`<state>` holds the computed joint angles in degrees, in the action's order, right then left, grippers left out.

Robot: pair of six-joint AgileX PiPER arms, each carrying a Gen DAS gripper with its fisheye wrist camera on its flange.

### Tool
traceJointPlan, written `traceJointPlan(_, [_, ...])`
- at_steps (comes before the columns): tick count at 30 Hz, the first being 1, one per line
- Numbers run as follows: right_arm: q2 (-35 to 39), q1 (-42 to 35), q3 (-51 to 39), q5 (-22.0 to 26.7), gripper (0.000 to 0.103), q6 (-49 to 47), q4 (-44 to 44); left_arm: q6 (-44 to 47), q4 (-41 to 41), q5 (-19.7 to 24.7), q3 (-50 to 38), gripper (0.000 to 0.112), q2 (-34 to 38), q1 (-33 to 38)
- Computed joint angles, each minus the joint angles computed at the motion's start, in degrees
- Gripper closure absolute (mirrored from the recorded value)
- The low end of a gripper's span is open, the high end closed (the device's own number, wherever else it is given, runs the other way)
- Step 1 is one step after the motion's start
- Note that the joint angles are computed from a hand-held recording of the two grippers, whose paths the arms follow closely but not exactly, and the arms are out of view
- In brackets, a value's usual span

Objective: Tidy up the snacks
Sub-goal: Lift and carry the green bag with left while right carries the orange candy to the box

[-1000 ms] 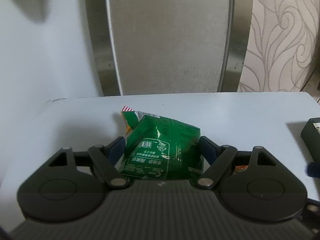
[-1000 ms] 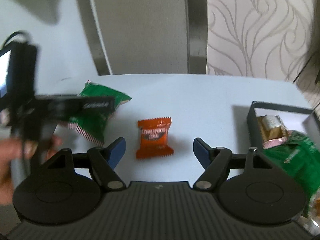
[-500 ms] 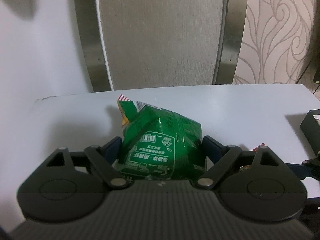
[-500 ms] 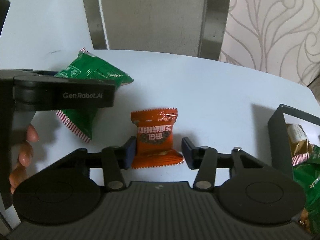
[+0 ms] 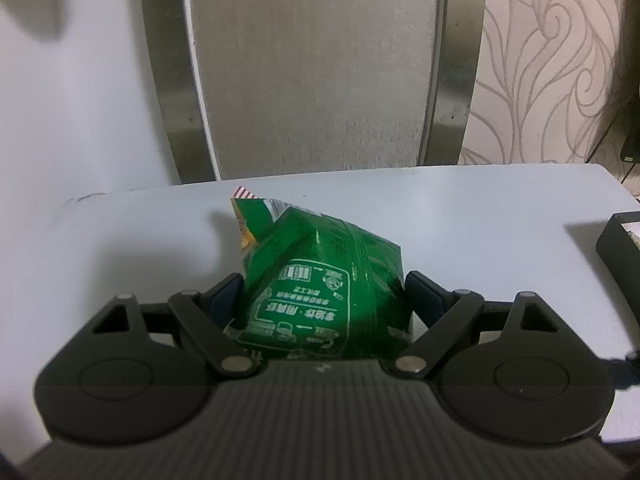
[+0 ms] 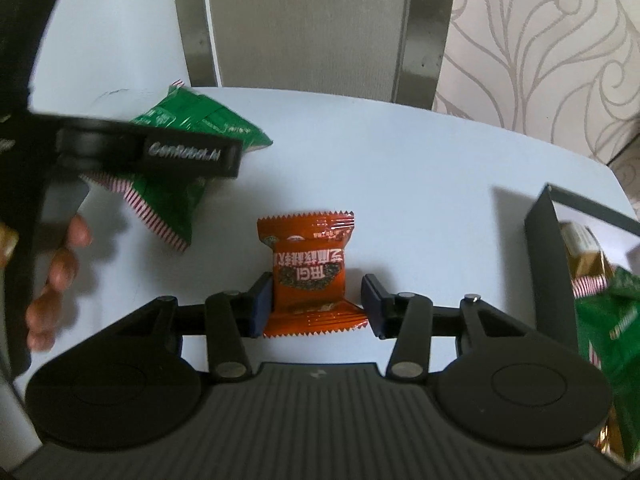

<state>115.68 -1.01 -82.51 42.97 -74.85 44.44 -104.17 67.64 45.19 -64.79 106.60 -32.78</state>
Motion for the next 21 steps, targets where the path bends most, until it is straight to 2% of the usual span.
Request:
traceJointPlan(7, [-4.95,-3.25,7.48,-0.65,0.05,-4.01,2.15,1.63,-0.62,-1.1,0.79,0.026,0.22,-1.48])
traceJointPlan(13, [-8.67,-5.77,12.9,-1.28,0.05,-6.81,3.75,-0.98,2.06,-1.11,4.18,0.032,-1.1,-3.98])
traceJointPlan(21, [-11.69,-7.4,17.21,-2.4,0.05,-7.8,4.6,-1.34,2.28,-1.04,7.32,0.037,-3.68,-5.67])
